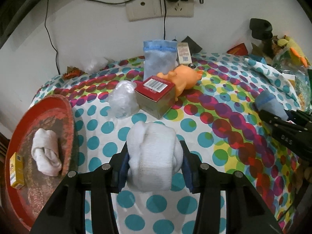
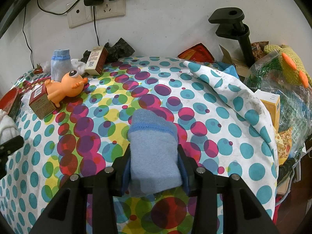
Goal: Organize objects
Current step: 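Carry the white sock over the red tray with the left gripper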
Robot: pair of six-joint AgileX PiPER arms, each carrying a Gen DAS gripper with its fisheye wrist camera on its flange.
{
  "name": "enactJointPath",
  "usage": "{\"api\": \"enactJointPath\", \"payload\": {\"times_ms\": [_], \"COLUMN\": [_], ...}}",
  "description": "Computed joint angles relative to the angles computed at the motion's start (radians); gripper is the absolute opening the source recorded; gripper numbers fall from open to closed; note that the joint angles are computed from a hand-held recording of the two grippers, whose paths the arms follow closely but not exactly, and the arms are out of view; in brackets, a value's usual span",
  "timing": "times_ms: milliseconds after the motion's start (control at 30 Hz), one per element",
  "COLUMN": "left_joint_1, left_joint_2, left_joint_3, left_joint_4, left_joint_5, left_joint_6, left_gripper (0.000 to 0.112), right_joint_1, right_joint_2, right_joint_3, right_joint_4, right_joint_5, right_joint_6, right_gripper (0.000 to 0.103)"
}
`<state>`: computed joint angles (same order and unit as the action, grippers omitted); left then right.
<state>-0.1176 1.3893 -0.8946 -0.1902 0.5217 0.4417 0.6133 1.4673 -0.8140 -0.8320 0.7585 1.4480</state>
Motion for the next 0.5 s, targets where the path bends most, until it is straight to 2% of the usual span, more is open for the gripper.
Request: {"api": "enactJointPath", "payload": {"times_ms": [200,500], "left_joint_1": [0.037,0.199], "left_joint_2": [-0.06,-0.097], "left_joint_3": [0.001,-0.057], "left_joint_4": [-0.017,-0.133], "left_joint_5": [0.035,0.133], "left_joint_6": [0.06,0.227], "left_gripper": [0.043,0.043], "right_joint_1": [0.002,0.003], "right_joint_2": [0.001,0.002], "right_joint_3": [0.0,-0.001], "right_joint_4": [-0.001,-0.002], "right_joint_5": [0.001,0.002], "right_joint_6": [0.002,0.007], "right_gripper": [0.043,0.043]}}
